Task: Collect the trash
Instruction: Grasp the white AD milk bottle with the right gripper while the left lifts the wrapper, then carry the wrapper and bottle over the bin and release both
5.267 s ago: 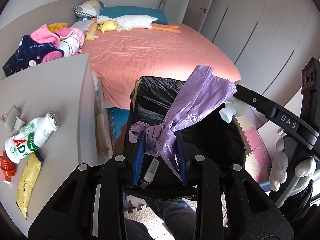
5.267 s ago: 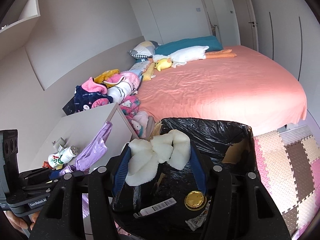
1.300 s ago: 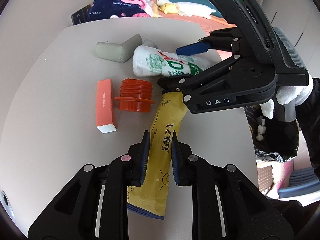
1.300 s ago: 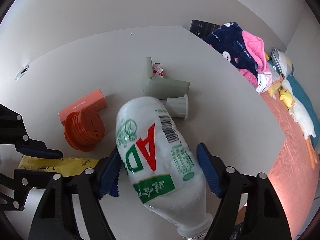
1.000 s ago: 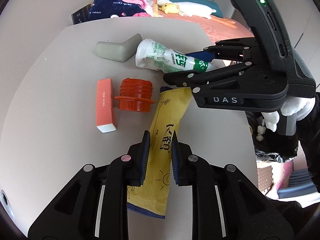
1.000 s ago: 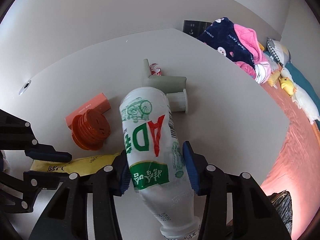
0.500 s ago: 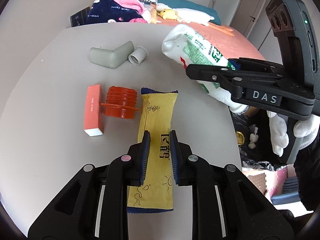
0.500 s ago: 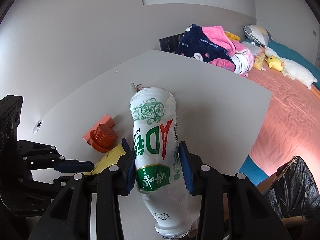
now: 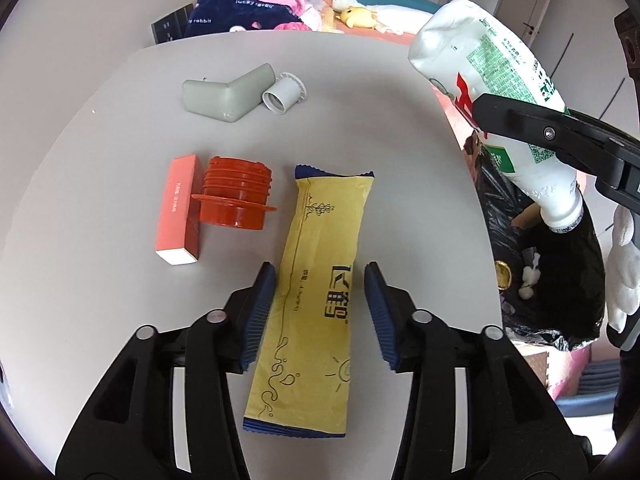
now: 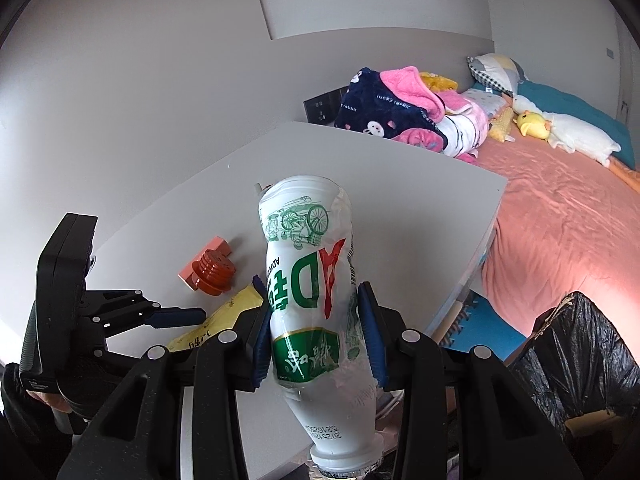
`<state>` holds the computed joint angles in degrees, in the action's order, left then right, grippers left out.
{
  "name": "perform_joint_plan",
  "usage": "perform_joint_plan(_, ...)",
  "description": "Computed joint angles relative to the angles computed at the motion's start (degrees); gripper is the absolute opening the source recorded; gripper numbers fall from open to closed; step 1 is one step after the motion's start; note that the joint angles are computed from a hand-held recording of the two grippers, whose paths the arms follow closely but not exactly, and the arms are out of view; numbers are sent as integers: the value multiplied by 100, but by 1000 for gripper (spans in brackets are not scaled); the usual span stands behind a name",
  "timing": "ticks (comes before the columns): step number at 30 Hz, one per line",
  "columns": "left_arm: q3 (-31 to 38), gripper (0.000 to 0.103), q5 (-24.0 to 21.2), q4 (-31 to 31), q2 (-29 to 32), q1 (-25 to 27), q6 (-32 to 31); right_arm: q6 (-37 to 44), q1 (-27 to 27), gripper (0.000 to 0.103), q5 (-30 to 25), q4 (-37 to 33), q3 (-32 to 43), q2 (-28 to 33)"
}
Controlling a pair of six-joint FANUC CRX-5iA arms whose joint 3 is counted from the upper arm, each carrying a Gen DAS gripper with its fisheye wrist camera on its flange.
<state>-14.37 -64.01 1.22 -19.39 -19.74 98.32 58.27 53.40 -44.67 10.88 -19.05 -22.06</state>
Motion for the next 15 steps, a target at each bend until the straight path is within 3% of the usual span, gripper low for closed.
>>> perform_joint_plan(3, -86, 16, 97, 247, -56, 78, -129, -127, 3, 40, 34, 71, -104, -130)
perform_joint_plan(15, 392, 16, 202, 141, 188, -457, 102, -534, -58, 40, -18, 417, -459, -738)
